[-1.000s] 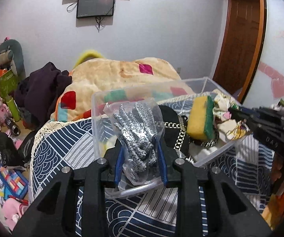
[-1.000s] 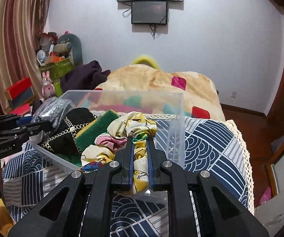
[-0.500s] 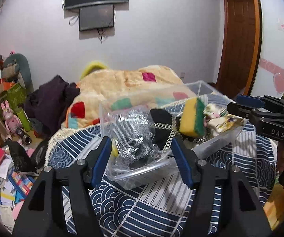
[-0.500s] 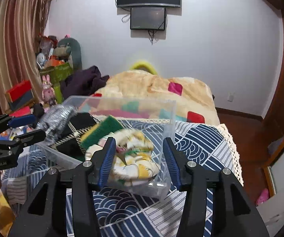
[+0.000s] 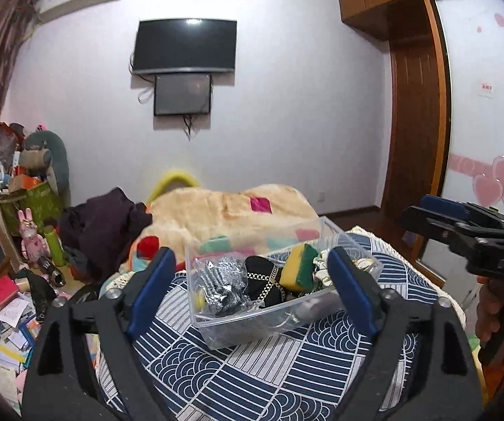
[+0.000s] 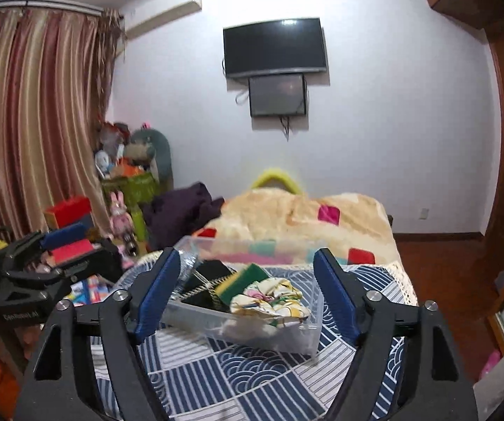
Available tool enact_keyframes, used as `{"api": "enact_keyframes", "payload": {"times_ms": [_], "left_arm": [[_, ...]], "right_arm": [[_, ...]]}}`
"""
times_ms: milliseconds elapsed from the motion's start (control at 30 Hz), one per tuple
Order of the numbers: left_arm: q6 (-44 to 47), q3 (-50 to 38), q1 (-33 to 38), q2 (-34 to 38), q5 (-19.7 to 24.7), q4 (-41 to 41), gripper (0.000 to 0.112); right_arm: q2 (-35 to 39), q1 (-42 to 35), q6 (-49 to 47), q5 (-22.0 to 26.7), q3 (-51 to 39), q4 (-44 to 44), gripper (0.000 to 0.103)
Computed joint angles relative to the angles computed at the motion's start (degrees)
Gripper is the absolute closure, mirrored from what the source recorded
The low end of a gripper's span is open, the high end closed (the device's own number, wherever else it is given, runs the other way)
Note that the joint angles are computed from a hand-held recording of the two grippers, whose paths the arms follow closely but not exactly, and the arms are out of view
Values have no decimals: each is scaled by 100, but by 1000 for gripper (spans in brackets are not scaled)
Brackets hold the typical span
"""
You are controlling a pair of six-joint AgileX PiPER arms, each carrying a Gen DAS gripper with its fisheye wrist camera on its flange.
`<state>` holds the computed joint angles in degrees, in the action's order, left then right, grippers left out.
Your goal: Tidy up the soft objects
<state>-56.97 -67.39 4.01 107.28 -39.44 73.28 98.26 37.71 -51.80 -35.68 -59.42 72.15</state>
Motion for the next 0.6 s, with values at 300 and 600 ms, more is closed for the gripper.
{"api": "enact_keyframes", "payload": {"times_ms": [300, 600], "left_arm": [[880, 937, 168, -405, -553, -838, 12], [1479, 1410, 147, -444, -797, -1309, 10]], "right_arm": [[-5, 548, 524, -922, 430, -384, 2], [74, 784, 1003, -1311, 748, -563, 2]]}}
